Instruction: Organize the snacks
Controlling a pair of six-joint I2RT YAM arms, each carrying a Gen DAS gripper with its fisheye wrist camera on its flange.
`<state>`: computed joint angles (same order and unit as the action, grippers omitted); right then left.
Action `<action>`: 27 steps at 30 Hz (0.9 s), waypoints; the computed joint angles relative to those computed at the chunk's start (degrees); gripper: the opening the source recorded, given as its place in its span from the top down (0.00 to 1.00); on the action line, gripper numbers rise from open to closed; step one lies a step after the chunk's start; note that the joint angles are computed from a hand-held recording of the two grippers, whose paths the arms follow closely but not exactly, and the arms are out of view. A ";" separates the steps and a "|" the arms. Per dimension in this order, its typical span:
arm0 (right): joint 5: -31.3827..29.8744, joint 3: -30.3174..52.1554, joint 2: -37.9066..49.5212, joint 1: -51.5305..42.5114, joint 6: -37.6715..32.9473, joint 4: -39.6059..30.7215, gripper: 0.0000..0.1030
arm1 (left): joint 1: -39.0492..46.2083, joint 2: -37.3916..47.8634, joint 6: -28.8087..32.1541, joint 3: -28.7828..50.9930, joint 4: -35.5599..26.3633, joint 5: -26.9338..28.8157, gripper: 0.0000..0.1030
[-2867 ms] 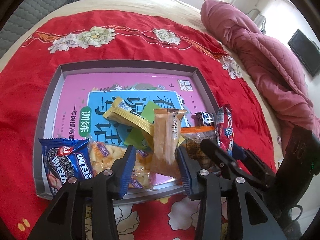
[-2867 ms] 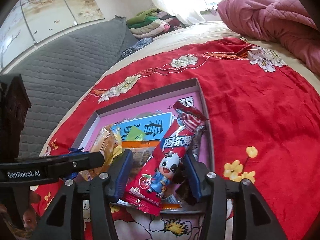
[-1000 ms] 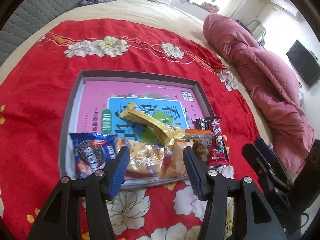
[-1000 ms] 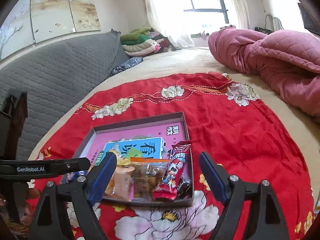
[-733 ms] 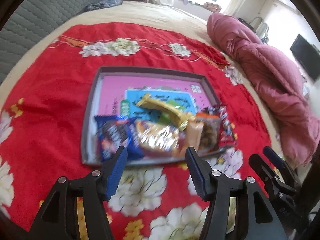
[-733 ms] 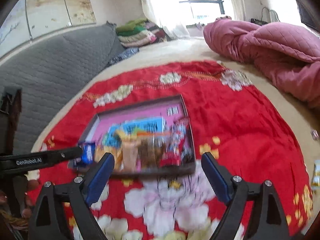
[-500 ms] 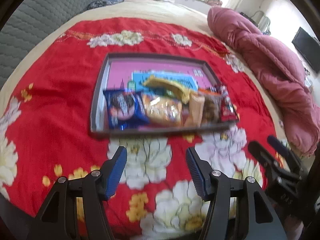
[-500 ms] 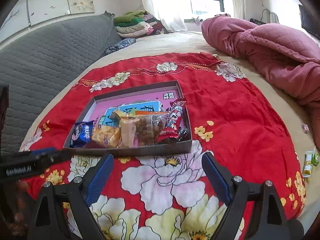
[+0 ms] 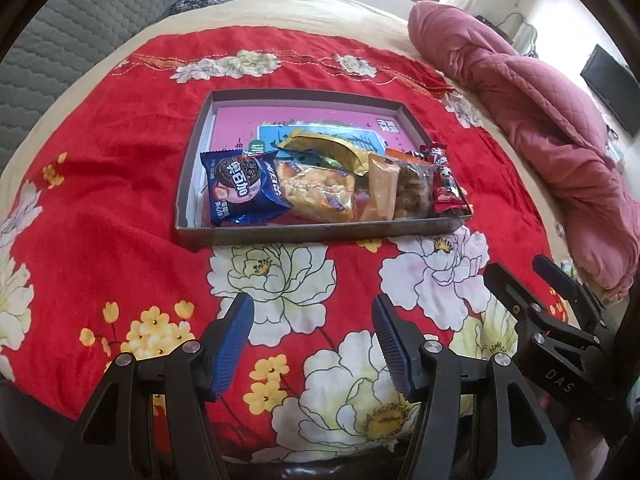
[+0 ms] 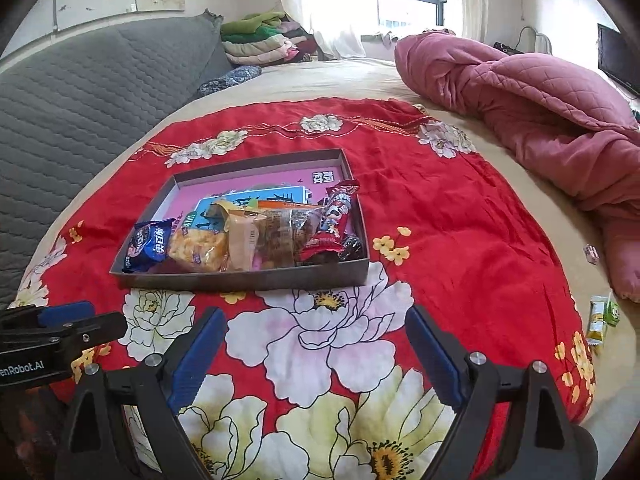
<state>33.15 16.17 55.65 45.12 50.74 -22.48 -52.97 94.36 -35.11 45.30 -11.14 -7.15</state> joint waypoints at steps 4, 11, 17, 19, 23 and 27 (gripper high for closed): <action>0.18 0.15 0.35 0.07 -0.06 -0.16 0.12 | 0.18 -0.26 -0.11 0.06 -0.12 -0.45 0.39; -0.38 -0.20 0.64 -0.60 -0.12 0.54 0.12 | 0.31 -0.25 0.18 0.16 -0.15 -0.73 0.39; -0.72 -0.30 0.55 -1.18 -0.56 0.86 0.12 | 0.45 0.38 0.28 0.44 0.07 -0.78 0.39; -0.87 -0.31 0.56 -1.25 -0.66 0.85 0.12 | 0.48 0.38 0.33 0.42 0.05 -0.77 0.39; -0.81 -0.39 0.55 -1.33 -0.77 0.97 0.12 | 0.61 0.45 0.40 0.33 0.24 -0.87 0.39; -0.72 -0.33 0.74 -1.23 -0.78 1.08 0.12 | 0.75 0.23 0.37 0.25 0.13 -1.33 0.39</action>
<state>32.43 15.84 56.39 43.89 49.95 -21.40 -52.23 94.59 -34.74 45.55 -11.00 -8.48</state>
